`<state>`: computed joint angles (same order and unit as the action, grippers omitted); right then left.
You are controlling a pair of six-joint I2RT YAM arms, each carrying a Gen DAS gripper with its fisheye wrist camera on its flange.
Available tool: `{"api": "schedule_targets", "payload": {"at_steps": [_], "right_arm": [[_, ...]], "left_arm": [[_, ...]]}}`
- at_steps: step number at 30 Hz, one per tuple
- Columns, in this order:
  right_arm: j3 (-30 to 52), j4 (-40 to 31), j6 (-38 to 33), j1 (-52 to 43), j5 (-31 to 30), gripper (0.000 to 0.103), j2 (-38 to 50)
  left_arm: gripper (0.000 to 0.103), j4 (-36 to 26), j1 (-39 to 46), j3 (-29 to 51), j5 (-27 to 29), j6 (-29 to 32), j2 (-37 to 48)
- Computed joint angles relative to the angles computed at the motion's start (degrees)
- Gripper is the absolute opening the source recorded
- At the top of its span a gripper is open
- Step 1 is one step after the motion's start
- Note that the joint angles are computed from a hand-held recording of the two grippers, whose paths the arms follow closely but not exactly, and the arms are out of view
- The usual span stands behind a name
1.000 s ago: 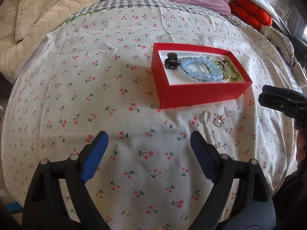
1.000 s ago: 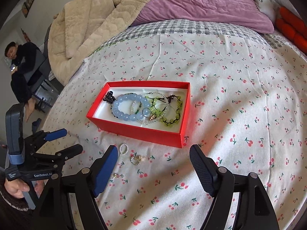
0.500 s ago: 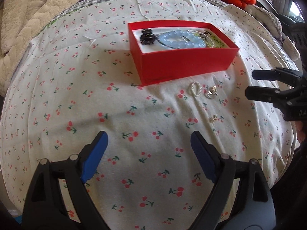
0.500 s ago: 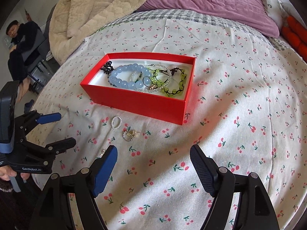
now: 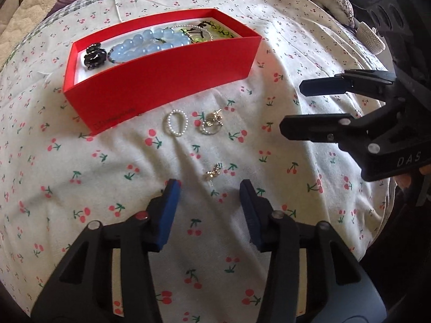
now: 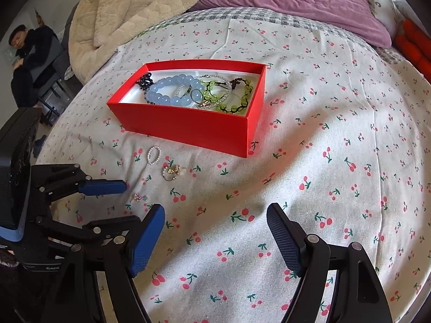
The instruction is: Organize jewelry
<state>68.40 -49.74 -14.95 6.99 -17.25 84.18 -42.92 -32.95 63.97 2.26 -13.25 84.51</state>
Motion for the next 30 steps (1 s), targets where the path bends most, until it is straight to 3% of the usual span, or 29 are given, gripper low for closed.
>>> {"api": "schedule_targets", "payload": {"at_steps": [7,21,26,30], "right_arm": [[-0.3,0.0,-0.7,-0.6,0.2,0.079,0.5],[-1.3,2.7,-2.8,2.0,-0.6,0.078,-1.0],[-1.4,5.6,-5.4,3.8,0.3,0.061,0.3],[-2.7,9.7,-8.9,7.3,7.5,0.053,2.3]], "left_arm": [[0.011,0.5,-0.4,0.5,-0.5,0.1,1.1],[0.01,-1.7,2.9,-0.9,-1.2,0.1,-3.7],[0.01,-2.7,5.0,-1.6,-1.1,-0.4,-5.0],[0.01,-3.1,6.4,-2.5,-0.7,-0.1,-5.4]]}}
